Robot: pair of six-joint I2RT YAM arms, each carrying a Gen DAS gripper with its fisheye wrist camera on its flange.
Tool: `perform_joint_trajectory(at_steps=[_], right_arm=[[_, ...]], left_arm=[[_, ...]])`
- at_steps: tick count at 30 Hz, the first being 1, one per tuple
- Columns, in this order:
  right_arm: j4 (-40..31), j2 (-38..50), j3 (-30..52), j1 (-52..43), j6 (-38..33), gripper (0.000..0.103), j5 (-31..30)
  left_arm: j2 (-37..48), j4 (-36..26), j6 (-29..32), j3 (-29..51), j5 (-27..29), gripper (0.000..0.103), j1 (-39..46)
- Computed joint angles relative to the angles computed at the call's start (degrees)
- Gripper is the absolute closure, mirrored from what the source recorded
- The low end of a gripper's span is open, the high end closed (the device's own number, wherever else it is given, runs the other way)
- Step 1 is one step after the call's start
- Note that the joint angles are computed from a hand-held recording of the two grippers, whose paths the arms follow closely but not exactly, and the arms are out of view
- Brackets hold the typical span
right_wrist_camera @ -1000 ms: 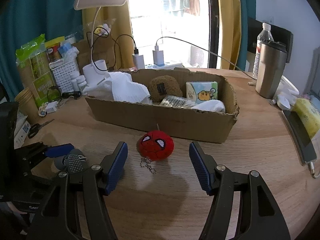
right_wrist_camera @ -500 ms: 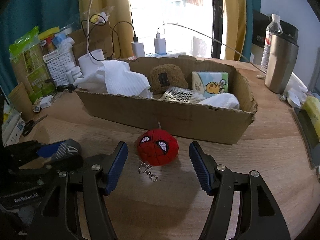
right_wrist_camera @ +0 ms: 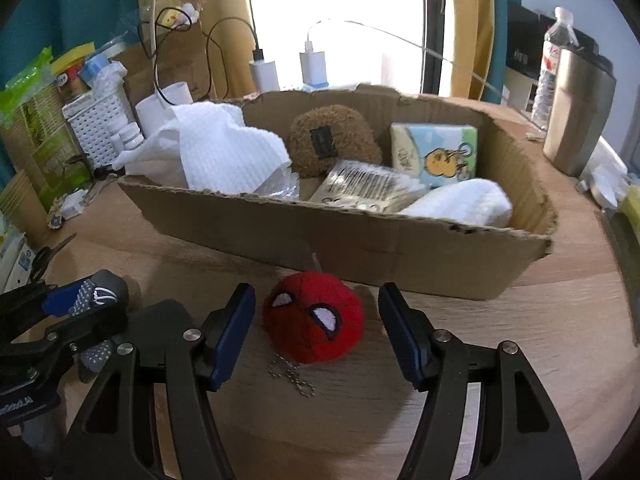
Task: Organize soft objects
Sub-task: 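Grasp the grey socks with the left gripper while the right gripper grasps the Spider-Man plush, then carry the socks and Spider-Man plush over the cardboard box with both grippers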
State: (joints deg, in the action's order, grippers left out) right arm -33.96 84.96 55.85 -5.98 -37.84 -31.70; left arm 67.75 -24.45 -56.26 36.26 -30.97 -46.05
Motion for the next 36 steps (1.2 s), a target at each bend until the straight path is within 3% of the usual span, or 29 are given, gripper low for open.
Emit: perform_joint_trajectory(at_steps=[2, 6, 23, 36], right_arm=[[0.0, 0.4, 0.0, 0.9, 0.6, 0.036, 0.9], [-0.3, 0.3, -0.1, 1.4, 0.5, 0.051, 1.3], [-5.5, -5.0, -0.1, -6.1, -4.9, 0.052, -6.1], [-10.4, -4.9, 4.1, -13.7, -8.6, 0.052, -12.0]], left_arm=[[-0.3, -0.2, -0.4, -0.2, -0.3, 0.062, -0.3], [-1.1, -0.9, -0.9, -0.1, -1.1, 0.062, -0.9], [0.8, -5.3, -2.2, 5.5, -7.5, 0.062, -6.9], [4.3, -7.1, 0.3, 11.8, -9.9, 0.061, -8.4]])
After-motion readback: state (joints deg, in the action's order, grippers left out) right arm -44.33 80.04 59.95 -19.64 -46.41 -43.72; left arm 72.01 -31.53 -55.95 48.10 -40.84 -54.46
